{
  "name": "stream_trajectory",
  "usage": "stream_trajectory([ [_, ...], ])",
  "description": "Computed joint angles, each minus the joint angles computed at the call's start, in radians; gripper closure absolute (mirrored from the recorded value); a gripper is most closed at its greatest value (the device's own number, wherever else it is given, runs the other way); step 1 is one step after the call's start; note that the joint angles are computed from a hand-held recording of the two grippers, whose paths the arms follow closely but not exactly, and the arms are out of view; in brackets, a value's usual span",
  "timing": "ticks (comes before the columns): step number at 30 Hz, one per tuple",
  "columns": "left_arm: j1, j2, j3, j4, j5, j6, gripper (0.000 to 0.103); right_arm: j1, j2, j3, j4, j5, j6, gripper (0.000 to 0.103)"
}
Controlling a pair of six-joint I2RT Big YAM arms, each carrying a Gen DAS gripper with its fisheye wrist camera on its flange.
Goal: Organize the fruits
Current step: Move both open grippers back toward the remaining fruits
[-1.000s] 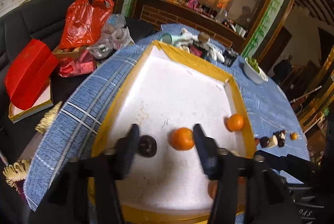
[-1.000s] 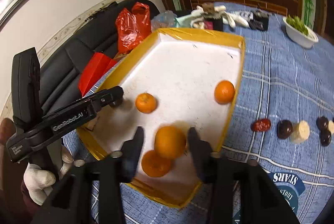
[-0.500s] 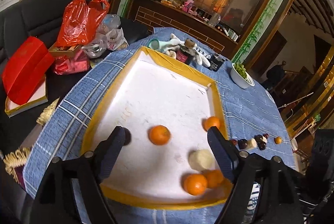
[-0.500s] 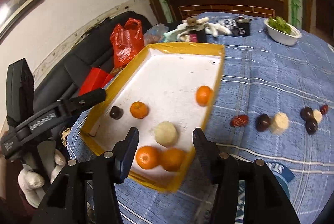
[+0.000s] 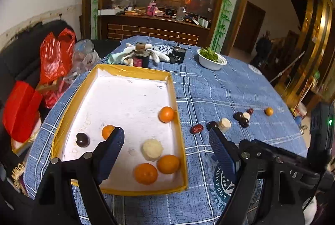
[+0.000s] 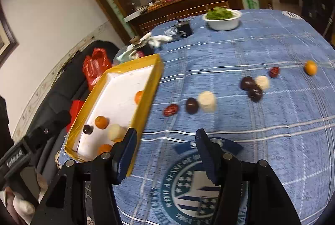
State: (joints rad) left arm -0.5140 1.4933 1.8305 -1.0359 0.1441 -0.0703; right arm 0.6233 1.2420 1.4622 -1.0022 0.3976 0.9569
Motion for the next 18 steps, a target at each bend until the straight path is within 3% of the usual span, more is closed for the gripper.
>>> stream_trajectory([
  [10,-0.142,-0.037,-0.050,0.071,-0.364,0.119,0.021,0.001,-0.096,-0.094,-0.006,0.047,0.070,0.037],
  [18,-0.171,-0.031,-0.045,0.053,-0.378,0.149,0.021,0.001,-0.114,-0.118,0.000,0.048,0.079,0.036],
])
